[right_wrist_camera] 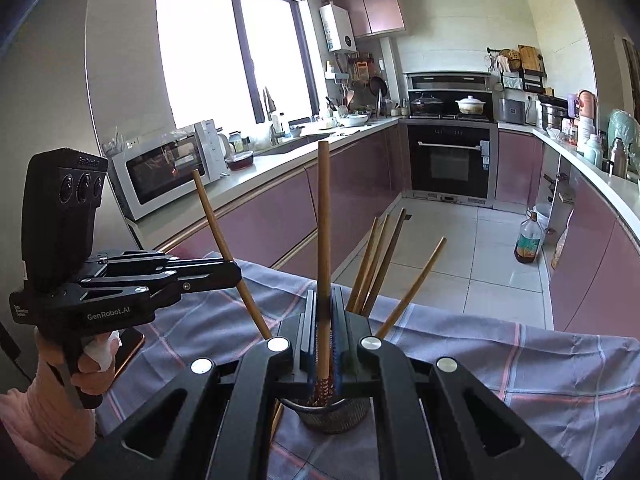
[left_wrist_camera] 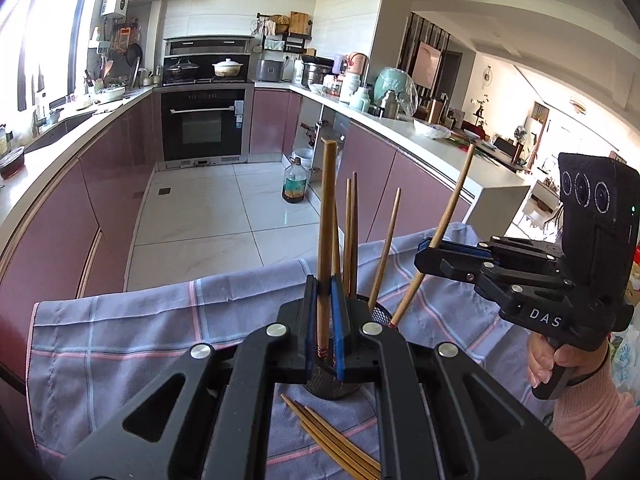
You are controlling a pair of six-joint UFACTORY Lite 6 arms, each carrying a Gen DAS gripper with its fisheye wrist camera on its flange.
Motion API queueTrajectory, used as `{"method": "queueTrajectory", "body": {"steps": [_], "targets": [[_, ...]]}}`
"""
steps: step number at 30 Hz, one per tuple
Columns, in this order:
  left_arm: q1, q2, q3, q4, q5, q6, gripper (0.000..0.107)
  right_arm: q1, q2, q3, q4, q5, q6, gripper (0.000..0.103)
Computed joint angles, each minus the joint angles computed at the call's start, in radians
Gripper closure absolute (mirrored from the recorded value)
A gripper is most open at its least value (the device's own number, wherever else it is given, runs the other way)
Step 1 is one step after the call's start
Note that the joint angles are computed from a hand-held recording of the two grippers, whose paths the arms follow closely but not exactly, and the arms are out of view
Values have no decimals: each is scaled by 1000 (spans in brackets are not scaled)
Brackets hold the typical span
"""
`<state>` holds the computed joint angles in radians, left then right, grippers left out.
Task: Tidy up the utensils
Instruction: 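Lower the chopsticks into the mesh cup and open both tools, then move both open tools back down to the chopsticks on the cloth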
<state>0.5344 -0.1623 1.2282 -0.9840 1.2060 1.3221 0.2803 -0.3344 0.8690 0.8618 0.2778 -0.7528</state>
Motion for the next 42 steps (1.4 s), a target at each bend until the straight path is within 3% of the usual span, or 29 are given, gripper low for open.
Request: {"method": "queueTrajectory", "body": {"steps": [13,19,30,36,42], "targets": [[-148,141,53,86,-169,-74,98,-24,135,52,-32,2,75,94],[-135,194,64,59,-182,-71,92,-42,134,31,31,-22,34,82],[-61,194,-5,-4,-166,-1,88,-86,135,-6,221,-22,-126,79],[10,123,-96,-43,-143,85,80,-97,17,-96,304,-7,-214,69],[119,45,-206,-59,-110,191,69,-69,-174,-208,188,35,-131,67]]}}
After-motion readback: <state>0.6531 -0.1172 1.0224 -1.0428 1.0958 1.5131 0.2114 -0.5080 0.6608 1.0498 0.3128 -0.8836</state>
